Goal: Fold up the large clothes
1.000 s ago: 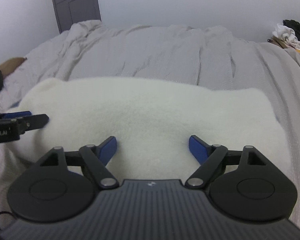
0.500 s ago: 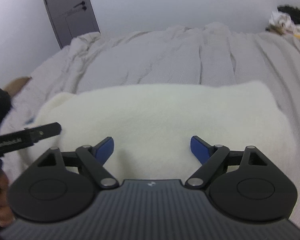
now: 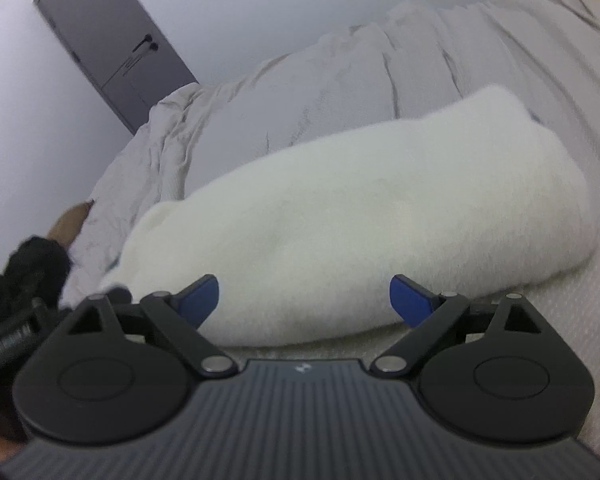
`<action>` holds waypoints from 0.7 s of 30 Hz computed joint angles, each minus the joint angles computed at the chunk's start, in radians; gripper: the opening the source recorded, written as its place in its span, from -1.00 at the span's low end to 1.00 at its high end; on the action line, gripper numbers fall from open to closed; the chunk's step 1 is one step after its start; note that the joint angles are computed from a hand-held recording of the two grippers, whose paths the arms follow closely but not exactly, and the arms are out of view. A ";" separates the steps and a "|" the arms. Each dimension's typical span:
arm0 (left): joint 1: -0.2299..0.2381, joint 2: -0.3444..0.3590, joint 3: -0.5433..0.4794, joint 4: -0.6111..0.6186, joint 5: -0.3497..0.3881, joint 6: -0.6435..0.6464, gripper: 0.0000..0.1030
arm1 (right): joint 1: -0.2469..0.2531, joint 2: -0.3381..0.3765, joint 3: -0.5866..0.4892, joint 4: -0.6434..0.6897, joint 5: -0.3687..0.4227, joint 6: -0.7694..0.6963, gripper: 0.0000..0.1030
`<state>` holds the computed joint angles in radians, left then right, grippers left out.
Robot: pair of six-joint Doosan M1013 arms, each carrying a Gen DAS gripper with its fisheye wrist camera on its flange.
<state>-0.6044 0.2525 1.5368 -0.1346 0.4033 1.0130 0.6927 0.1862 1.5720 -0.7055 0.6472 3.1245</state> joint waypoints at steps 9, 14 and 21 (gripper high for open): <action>0.092 0.040 0.059 -0.753 0.022 0.277 0.50 | -0.033 -0.023 0.054 0.110 -0.140 0.108 0.82; 0.094 0.050 0.081 -0.870 -0.035 0.304 0.50 | -0.043 -0.022 0.065 0.187 -0.185 0.106 0.82; 0.080 0.067 0.060 -0.766 -0.095 0.174 0.49 | -0.073 -0.019 0.095 0.402 -0.278 0.055 0.82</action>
